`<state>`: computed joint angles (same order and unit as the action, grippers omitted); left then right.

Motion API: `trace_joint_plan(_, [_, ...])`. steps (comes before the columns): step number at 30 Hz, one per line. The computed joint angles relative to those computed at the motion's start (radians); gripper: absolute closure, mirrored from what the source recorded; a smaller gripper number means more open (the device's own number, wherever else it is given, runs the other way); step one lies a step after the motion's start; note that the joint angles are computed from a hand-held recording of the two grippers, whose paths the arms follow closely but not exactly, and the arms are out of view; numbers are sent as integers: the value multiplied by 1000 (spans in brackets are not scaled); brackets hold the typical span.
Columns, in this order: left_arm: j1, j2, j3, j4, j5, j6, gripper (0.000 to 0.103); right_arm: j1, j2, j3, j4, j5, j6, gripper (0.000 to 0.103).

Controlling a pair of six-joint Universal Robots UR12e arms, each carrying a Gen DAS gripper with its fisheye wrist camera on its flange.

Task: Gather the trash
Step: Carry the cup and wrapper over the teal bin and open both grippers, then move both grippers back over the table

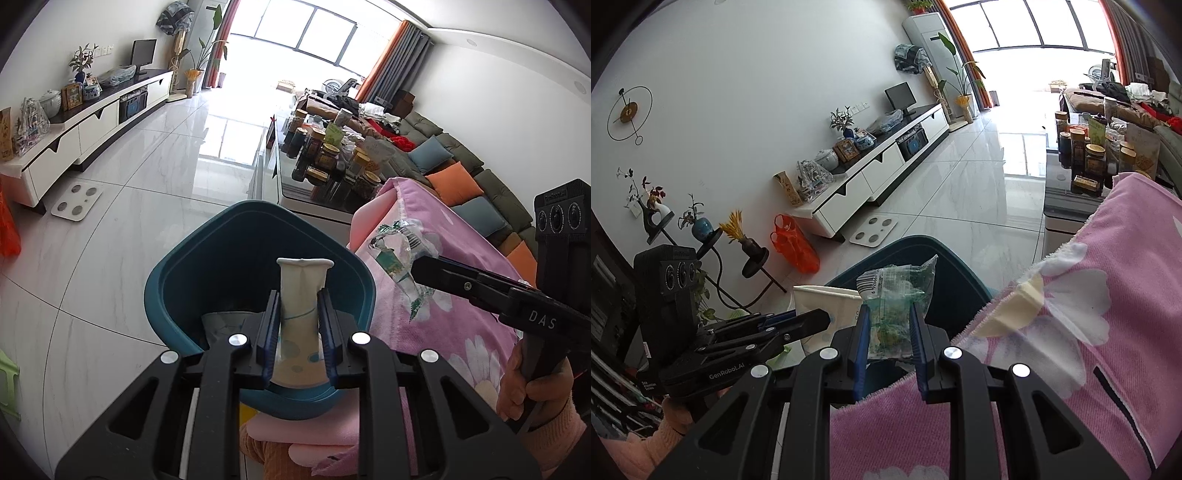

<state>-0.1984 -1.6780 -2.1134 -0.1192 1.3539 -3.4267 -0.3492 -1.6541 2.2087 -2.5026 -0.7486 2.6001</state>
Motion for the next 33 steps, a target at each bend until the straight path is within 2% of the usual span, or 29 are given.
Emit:
trace_joint_plan(7, [4, -46, 24, -15, 1, -29, 81, 39, 26, -20, -13, -63, 36, 79])
trace_joint_plan(9, [4, -58, 31, -18, -8, -36, 78, 46, 29, -23, -19, -76, 48, 75])
trace_joint_plan(11, [3, -68, 35, -14, -8, -40, 70, 48, 33, -21, -30, -81, 57, 73])
trace_joint_plan(17, [1, -85, 34, 2, -24, -62, 65, 38, 32, -16, -43, -81, 70, 72])
trace_joint_plan(24, [-16, -63, 10, 71, -23, -40, 56, -13, -13, 14, -36, -30, 36, 68])
trace_joint_plan(29, [-41, -42, -4, 151, -38, -4, 48, -79, -74, 51, -15, 23, -22, 66])
trace_joint_plan(33, [-76, -37, 4, 185, -63, 47, 45, -148, -134, 94, -33, 43, -55, 61])
